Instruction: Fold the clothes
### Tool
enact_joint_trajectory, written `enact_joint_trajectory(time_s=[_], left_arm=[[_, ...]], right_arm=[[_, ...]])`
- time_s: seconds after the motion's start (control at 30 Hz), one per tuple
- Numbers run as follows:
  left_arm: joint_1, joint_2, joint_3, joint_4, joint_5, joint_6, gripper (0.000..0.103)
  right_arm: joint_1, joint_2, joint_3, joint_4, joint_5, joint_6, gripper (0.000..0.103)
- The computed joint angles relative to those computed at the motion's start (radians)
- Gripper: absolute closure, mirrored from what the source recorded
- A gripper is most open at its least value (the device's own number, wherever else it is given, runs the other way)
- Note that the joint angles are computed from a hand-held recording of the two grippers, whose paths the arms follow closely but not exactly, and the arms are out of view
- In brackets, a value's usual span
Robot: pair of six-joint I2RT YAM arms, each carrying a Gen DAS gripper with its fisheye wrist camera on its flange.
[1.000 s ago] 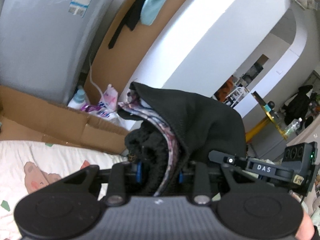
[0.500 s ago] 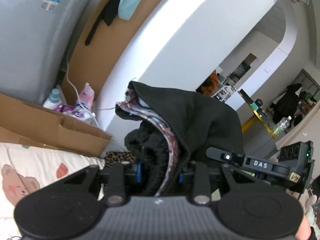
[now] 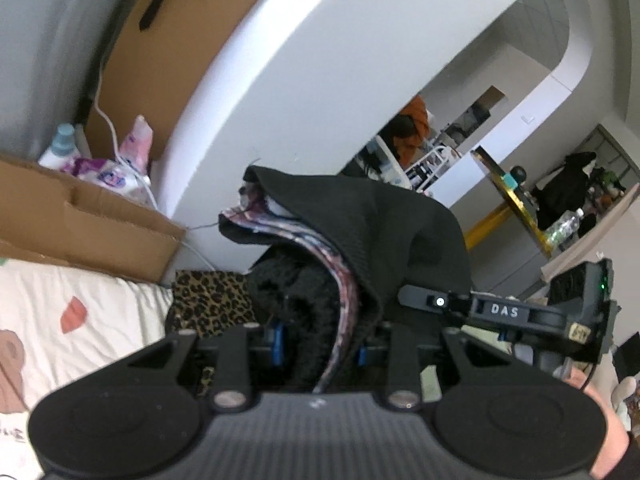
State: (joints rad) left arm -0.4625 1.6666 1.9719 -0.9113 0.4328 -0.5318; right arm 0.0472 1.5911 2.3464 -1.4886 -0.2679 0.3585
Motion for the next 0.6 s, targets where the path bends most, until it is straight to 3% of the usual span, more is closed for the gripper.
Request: enact_joint_trajectory(time_s=[0.33, 0.6], left_arm=[[-0.038, 0.045, -0.273, 0.276, 0.024, -0.063, 0.070], [-0.041, 0.118, -0.403, 0.454, 0.065, -0.136, 0.070]], right_arm=[[-0.166, -0.127, -0.517, 0.266, -0.087, -0.112, 0.096], [-0.205, -0.117, -0.709, 0.383, -0.076, -0.160, 0.096]])
